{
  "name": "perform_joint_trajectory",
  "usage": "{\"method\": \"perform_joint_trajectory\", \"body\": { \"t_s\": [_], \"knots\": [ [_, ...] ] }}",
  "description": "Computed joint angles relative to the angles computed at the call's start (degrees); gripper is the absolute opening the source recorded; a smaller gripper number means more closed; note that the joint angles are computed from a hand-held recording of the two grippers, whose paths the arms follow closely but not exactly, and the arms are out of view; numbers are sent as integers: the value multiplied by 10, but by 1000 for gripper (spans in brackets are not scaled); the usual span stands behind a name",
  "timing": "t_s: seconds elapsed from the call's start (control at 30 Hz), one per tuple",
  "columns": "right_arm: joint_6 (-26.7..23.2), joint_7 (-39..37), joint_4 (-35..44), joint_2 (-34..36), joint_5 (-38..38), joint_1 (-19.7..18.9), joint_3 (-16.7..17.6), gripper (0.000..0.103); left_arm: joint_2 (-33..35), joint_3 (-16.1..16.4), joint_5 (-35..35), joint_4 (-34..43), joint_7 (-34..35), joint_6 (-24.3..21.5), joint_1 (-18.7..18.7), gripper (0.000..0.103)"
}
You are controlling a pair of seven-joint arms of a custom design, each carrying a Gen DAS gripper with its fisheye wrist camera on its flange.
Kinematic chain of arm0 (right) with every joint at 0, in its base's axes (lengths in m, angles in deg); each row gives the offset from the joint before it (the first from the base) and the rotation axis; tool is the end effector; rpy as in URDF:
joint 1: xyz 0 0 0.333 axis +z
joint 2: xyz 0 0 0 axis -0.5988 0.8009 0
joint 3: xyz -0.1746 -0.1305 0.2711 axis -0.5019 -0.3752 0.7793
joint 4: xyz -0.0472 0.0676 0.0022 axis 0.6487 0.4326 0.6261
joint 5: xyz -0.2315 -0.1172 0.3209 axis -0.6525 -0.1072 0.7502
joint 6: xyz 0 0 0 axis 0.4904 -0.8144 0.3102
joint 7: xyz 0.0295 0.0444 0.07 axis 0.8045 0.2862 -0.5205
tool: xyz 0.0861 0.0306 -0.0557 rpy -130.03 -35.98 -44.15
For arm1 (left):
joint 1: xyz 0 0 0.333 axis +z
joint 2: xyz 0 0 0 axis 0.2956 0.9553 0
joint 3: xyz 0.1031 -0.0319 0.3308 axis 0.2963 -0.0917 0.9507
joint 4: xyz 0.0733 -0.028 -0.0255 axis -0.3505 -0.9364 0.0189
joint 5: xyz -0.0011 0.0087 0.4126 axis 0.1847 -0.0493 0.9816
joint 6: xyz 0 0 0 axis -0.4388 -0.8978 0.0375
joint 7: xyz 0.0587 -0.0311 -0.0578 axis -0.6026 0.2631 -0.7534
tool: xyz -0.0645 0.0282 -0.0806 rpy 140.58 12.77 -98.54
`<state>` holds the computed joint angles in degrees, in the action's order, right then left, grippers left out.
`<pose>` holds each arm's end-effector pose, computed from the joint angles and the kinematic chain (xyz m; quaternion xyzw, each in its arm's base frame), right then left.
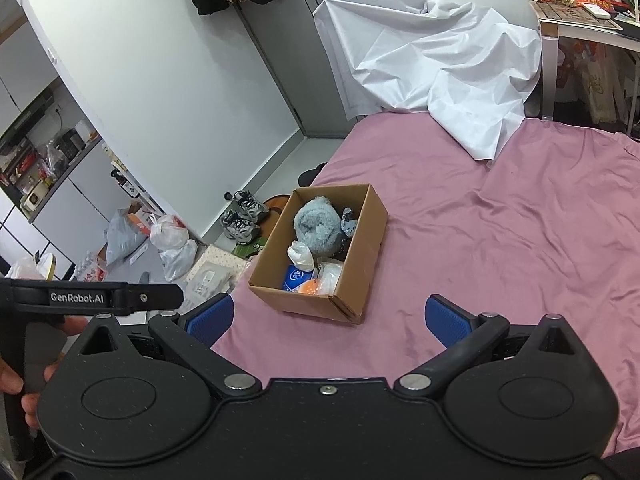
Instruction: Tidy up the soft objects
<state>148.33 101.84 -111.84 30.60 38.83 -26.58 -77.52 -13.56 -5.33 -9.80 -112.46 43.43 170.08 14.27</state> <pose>0.5006 0.2332 0.5215 -0.5108 0.7497 -0.1877 0.3765 0.6344 -0.1293 0.5652 -0.5304 0.7999 -0.2545 0.1189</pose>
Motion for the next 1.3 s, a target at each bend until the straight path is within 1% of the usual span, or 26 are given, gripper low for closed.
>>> {"method": "perform_joint_trajectory", "body": {
  "t_s": [0.1,0.2,0.37,0.5,0.8,1.13,1.3],
  "knots": [
    [0,3,0,-1,-2,0,1,103,-5,-1,-14,-9,22,6,1,102],
    [0,2,-2,-2,1,1,1,103,-11,-1,-23,-20,34,21,0,102],
    [0,-2,-5,-5,3,0,2,103,-14,-1,-30,-27,48,24,-2,103],
    [-2,-4,-5,-7,6,0,4,103,-14,0,-28,-27,46,19,-3,103],
    [-3,-16,-4,-6,15,1,4,103,-14,1,-13,-30,42,26,-5,103],
    [-7,-5,0,-6,2,1,5,103,-14,1,-15,-27,45,20,-4,103],
    [-7,-6,-2,-8,2,2,4,103,-16,0,-8,-30,33,21,-6,103]
  ]
}}
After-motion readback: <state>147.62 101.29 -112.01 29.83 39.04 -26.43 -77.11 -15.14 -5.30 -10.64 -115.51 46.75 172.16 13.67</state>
